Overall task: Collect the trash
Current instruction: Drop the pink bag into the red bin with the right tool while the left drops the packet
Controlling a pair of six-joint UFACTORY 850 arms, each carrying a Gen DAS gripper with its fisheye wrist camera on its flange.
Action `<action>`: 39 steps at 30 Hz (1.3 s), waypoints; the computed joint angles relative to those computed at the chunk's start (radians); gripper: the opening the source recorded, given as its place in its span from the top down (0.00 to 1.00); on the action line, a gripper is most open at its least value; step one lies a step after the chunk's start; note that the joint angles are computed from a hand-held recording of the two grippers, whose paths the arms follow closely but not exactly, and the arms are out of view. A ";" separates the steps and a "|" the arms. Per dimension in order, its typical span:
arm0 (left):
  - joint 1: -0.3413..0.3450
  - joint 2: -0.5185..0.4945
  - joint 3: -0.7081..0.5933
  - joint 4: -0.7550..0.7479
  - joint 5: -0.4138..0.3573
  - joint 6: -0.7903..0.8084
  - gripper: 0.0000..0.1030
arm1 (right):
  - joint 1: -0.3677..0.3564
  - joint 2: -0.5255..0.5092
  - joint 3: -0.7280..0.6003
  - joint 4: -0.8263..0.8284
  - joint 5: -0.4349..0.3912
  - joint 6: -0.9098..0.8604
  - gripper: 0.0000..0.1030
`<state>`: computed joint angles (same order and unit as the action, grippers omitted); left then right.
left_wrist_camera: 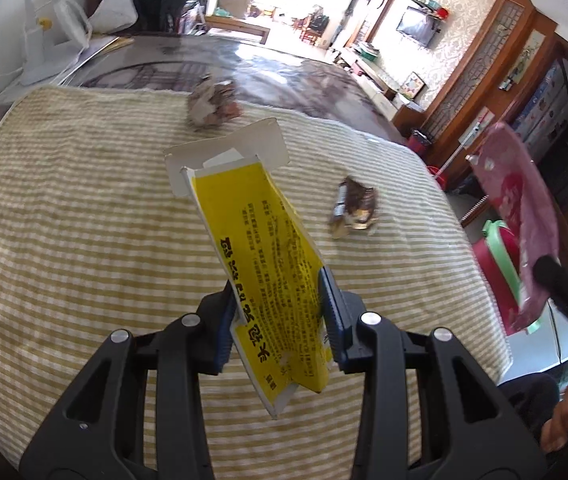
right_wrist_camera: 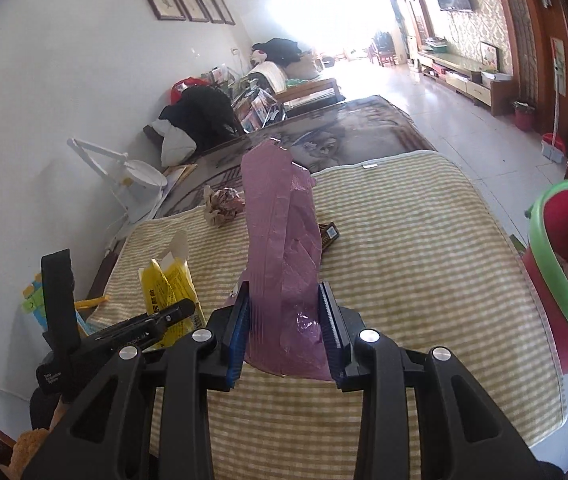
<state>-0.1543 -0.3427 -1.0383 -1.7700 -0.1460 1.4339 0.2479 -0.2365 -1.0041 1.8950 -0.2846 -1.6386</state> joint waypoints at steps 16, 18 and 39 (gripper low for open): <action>-0.209 -0.054 -0.200 0.352 -0.013 -0.241 0.65 | -0.238 0.189 0.220 0.311 -0.119 -0.158 0.69; -0.225 -0.079 -0.241 0.455 -0.025 -0.327 0.65 | -0.268 0.198 0.236 0.337 -0.121 -0.167 0.69; -0.351 -0.315 -0.589 0.763 -0.239 -0.497 0.65 | -0.450 0.188 0.252 0.819 -0.080 -0.423 0.31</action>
<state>-0.5049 -0.6574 -1.6269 -1.0073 -0.3854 0.9371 -0.2023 -0.0482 -0.7517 2.7139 -0.3650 -2.0620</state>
